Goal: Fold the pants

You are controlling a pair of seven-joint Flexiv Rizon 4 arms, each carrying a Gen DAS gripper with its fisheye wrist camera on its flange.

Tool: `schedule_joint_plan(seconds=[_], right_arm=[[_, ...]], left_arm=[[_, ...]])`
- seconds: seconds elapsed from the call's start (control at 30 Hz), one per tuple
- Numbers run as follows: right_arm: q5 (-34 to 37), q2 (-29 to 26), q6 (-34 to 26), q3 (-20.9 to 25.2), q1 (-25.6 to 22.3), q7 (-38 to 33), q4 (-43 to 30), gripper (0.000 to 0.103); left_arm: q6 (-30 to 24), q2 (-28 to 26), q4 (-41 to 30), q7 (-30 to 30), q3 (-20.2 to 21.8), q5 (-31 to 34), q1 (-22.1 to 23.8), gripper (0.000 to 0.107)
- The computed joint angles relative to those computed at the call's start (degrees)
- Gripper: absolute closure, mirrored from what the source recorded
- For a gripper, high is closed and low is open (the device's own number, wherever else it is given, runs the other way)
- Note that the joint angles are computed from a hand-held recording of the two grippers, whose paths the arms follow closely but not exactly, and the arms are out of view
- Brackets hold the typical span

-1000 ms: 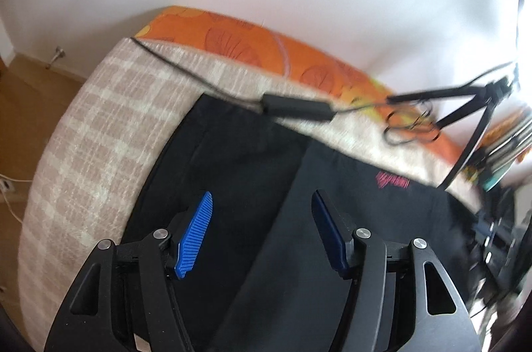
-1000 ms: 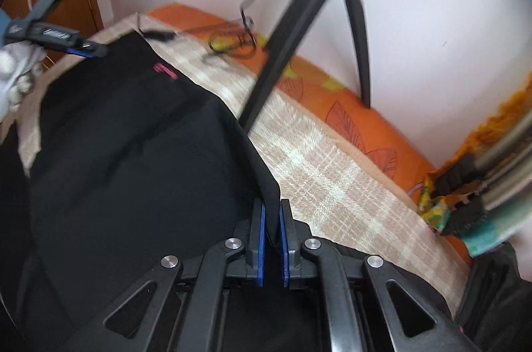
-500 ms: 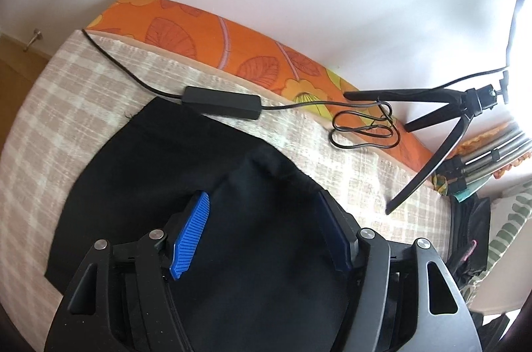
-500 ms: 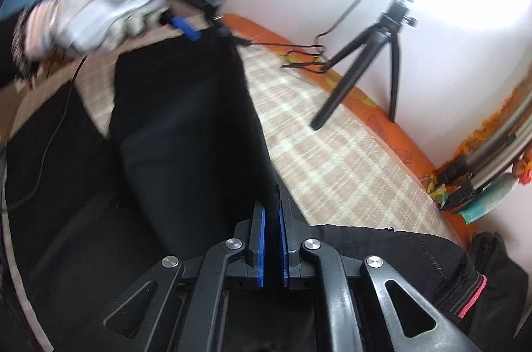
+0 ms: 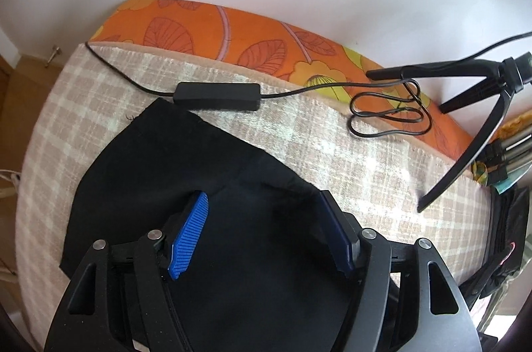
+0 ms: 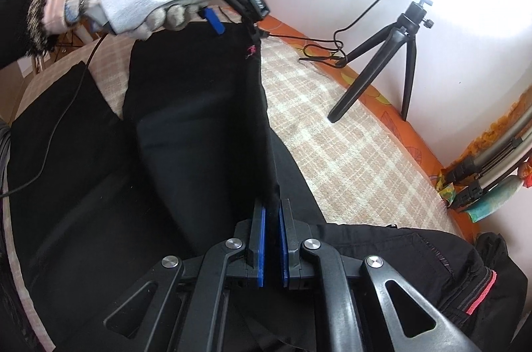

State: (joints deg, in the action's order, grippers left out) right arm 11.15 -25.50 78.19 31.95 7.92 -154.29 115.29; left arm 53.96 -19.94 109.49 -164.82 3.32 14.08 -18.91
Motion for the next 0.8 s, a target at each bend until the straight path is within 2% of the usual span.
schedule_joint_plan(seconds=[0.17,0.27,0.33,0.4,0.53,0.7,0.8], right_arm=[[-0.7,0.3,3.5,0.7,-0.4,-2.8,2.9,0.098],[-2.7,0.7,5.5,1.6,-1.2,-4.3,5.2,0.098],[-3.9,0.8,5.9,1.8,-1.4,-4.3,6.4,0.098],[-5.3,0.8,6.3,1.8,-1.7,-4.1,7.2,0.098],[-6.1,0.5,6.1,3.3,-3.4,-3.1,6.8,0.098],[-6.6,0.2,6.5,4.6,-5.1,-2.5,6.5,0.098],[-6.2,-0.2,6.2,5.2,-5.7,-1.4,5.7,0.098]], left_arm=[[-3.9,-1.3,-1.9,3.1,-1.1,-1.1,0.2,0.04],[-0.5,-0.7,-1.0,0.7,-0.5,-0.2,-0.6,0.04],[2.8,-1.0,-0.1,2.1,-1.5,-2.3,0.2,0.04],[1.4,-2.4,-1.6,5.7,-2.6,-4.1,0.5,0.04],[0.4,-4.0,-3.5,4.5,-0.8,-2.3,-2.0,0.043],[3.8,-3.4,-0.9,-0.8,1.7,1.0,-3.8,0.09],[5.4,-2.5,0.2,-3.8,3.1,4.7,-5.4,0.101]])
